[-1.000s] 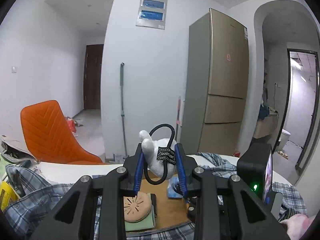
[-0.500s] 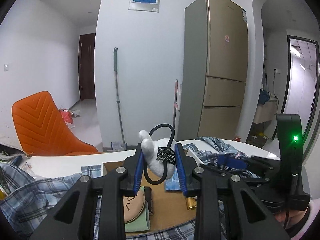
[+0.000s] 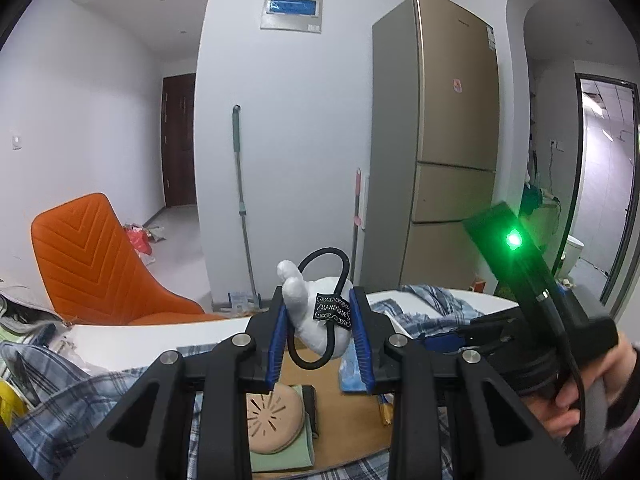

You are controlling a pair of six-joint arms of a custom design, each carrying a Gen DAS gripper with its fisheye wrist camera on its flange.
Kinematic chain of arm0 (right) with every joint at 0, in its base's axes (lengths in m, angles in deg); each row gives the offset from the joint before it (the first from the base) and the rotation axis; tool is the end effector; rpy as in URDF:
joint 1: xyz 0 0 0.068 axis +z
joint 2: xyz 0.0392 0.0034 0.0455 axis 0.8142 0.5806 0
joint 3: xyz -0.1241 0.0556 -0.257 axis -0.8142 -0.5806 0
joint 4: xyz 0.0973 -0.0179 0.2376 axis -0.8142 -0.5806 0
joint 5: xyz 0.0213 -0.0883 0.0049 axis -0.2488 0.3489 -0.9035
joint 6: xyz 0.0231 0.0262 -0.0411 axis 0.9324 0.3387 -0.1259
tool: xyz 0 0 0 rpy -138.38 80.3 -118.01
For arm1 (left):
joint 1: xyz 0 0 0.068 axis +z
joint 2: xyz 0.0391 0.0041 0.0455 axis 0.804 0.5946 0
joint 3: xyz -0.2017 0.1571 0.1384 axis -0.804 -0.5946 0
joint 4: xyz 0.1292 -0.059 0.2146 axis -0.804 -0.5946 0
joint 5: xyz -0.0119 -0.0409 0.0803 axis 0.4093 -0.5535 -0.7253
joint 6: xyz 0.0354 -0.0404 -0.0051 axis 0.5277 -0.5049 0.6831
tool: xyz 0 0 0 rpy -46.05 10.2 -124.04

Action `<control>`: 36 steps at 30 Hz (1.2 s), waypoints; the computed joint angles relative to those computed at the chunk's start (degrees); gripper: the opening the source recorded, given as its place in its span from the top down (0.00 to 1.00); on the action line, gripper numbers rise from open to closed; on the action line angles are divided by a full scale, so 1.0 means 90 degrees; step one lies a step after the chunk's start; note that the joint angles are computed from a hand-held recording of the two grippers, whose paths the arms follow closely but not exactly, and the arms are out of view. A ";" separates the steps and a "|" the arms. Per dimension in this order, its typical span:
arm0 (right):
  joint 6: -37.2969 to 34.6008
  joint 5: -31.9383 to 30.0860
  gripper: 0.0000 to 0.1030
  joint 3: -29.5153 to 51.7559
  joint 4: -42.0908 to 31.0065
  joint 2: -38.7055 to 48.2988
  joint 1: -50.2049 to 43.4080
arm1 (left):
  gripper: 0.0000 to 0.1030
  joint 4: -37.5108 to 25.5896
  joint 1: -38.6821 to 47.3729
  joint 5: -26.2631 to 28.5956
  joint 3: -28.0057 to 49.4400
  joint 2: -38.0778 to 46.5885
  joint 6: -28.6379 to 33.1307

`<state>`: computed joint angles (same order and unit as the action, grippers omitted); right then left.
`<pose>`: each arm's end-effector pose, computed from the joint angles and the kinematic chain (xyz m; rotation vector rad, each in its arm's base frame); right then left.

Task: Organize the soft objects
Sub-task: 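Open both grippers to release the scissors and bunny toy into the box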

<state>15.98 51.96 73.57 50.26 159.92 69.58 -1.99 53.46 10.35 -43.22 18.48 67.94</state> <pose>0.3200 0.0994 0.2451 -0.7917 2.4853 0.4826 0.1809 -0.0021 0.2773 0.0167 1.9230 -0.0700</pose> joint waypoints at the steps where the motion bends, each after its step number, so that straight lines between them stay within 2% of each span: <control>1: -0.0096 -0.0031 0.53 0.0237 -0.0305 0.0105 0.0038 | 0.70 -0.0028 0.0062 0.0043 0.0035 -0.0024 -0.0016; 5: -0.0026 -0.0273 0.51 0.1000 -0.1217 0.0456 0.0218 | 0.70 -0.0118 0.0308 0.0239 0.0065 -0.0162 -0.0050; 6: 0.0035 -0.0338 0.43 0.1062 -0.1288 0.0474 0.0250 | 0.70 -0.0141 0.0371 0.0277 0.0058 -0.0202 -0.0043; 7: 0.0118 -0.0376 0.28 0.1038 -0.1256 0.0442 0.0278 | 0.70 -0.0175 0.0430 0.0309 0.0040 -0.0254 -0.0037; 8: 0.0243 -0.0414 0.22 0.0952 -0.1126 0.0384 0.0285 | 0.70 -0.0202 0.0525 0.0388 0.0008 -0.0297 -0.0010; 12: 0.0355 -0.0469 0.20 0.0891 -0.1099 0.0463 0.0333 | 0.70 -0.0375 0.0714 0.0532 0.0011 -0.0401 0.0136; 14: 0.0408 -0.0237 0.20 0.0881 -0.1144 0.0522 0.0366 | 0.70 -0.0435 0.0802 0.0578 0.0010 -0.0463 0.0189; 18: 0.0519 0.0472 0.20 0.0171 -0.0281 -0.0123 0.0383 | 0.70 -0.0528 0.1049 0.0829 0.0052 -0.0518 0.0201; 22: 0.0567 0.1396 0.20 -0.1134 0.1302 -0.1297 0.0275 | 0.70 -0.0482 0.1022 0.0957 0.0019 -0.0434 0.0249; 26: 0.0423 0.1567 0.20 -0.2016 0.2229 -0.1853 0.0005 | 0.70 -0.0307 0.0716 0.1047 -0.0001 -0.0018 0.0234; 31: 0.0280 0.1457 0.21 -0.2429 0.2562 -0.1907 -0.0319 | 0.70 0.0122 0.0200 0.0876 -0.0057 0.0769 0.0176; 32: 0.0243 0.1414 0.21 -0.2434 0.2576 -0.1880 -0.0396 | 0.66 0.0198 0.0135 0.0888 -0.0038 0.0982 0.0170; 34: 0.0193 0.1326 0.21 -0.2440 0.2593 -0.1831 -0.0500 | 0.35 0.0353 0.0085 0.0953 -0.0032 0.1236 0.0120; 35: 0.0194 0.1316 0.21 -0.2467 0.2639 -0.1809 -0.0523 | 0.07 0.0522 0.0022 0.0842 -0.0100 0.1267 0.0066; 36: 0.0156 0.1264 0.21 -0.2516 0.2677 -0.1822 -0.0599 | 0.00 0.0727 -0.0128 0.0468 -0.0207 0.1229 0.0023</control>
<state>17.39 63.34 50.92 74.35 143.52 64.19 4.55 52.31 14.56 -45.09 29.55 68.15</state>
